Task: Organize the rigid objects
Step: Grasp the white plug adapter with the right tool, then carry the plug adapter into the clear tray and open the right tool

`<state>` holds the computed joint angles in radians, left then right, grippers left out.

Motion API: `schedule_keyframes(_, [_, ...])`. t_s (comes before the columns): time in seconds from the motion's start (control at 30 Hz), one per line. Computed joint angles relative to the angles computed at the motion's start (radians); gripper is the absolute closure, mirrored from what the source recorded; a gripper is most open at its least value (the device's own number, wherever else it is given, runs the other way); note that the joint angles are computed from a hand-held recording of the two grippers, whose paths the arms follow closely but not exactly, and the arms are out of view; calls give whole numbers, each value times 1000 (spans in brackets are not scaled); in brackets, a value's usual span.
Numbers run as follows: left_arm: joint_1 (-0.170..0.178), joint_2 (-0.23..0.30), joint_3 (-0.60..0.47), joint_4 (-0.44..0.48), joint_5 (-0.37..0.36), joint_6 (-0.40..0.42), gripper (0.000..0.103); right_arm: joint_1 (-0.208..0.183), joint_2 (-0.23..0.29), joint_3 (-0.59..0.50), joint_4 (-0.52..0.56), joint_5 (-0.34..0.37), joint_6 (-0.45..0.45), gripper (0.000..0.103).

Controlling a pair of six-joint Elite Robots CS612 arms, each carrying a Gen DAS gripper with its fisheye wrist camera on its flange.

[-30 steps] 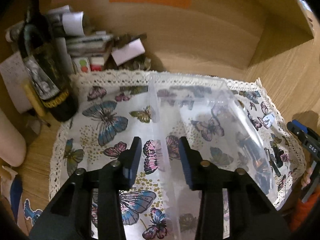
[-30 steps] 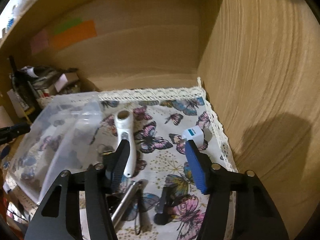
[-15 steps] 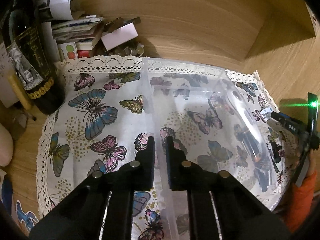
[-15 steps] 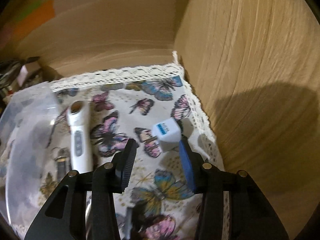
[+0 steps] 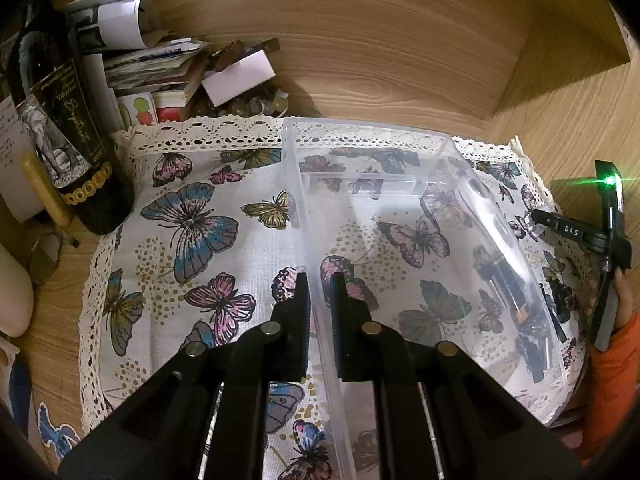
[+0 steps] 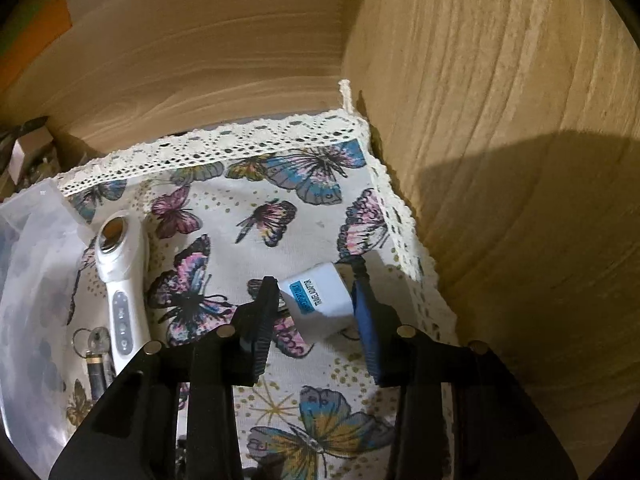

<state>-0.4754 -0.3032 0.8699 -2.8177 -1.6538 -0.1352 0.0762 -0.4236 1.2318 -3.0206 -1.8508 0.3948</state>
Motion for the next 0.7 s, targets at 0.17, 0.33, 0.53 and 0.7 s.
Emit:
schedule_keyframes(0.17, [0,0,0,-2,2,6,93,11,-12,23,-46,3,-17,77])
schedule_keyframes(0.33, [-2,-1,4,-5,9,18,93,25,-25,47,-112,-3,-45,77])
schedule_keyframes(0.53, [-1,-2,5,-1,-1,9,93,44,-40,69,-212,1,-100,77])
schedule_keyframes(0.7, [-1,-2,5,3,0,18,93,66,-51,77,-293,12,-147,77])
